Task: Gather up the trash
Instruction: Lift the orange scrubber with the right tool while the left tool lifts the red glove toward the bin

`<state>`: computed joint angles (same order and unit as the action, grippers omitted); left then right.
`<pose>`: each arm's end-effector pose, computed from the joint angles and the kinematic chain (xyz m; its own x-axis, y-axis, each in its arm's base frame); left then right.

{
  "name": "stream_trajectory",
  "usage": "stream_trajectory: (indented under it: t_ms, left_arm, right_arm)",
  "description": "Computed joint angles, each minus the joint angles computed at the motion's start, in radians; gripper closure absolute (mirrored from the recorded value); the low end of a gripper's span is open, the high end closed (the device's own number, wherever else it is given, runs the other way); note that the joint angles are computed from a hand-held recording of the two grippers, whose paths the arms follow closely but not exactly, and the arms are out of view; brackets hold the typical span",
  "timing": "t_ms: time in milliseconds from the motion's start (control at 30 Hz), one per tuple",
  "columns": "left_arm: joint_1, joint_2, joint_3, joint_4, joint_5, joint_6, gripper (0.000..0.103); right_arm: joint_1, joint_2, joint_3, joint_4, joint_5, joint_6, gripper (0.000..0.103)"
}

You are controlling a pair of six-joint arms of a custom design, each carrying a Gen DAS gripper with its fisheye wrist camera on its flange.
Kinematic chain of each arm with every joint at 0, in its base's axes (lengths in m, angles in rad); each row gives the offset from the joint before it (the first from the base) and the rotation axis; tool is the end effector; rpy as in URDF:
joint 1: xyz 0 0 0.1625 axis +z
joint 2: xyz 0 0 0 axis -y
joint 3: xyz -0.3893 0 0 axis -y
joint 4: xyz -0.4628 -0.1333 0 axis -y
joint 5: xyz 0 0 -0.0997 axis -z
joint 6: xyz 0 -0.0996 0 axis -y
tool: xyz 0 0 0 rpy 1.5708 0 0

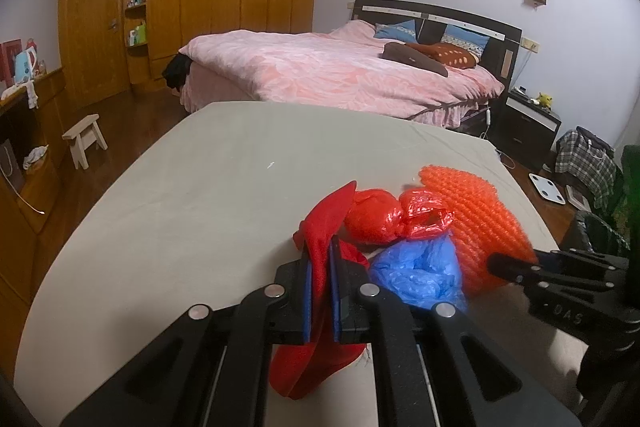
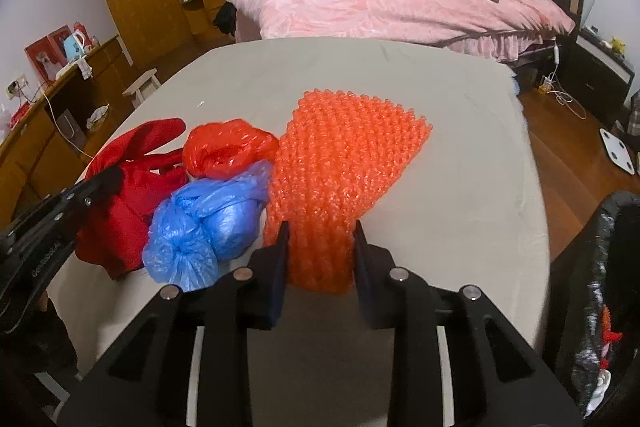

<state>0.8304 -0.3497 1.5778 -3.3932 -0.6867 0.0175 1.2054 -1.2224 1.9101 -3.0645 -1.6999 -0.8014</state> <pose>-0.2759 -0.6137 -0.1365 -0.7502 0.1187 -0.6504 0.5721 0.6096 -0.5486 -0.1129 -0.6322 0.2382 -0.7990 -0.1576 0.5803 -0.4694 0.7668 -0.4379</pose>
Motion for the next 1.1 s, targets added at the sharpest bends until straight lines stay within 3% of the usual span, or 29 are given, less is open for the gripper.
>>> stream_trajectory:
  t_ms: [1100]
  left_arm:
    - [-0.116,-0.030,0.013,-0.078,-0.023,0.069,0.096]
  right_arm:
    - [-0.022,-0.263,0.149,-0.049,0.146,-0.014,0.075]
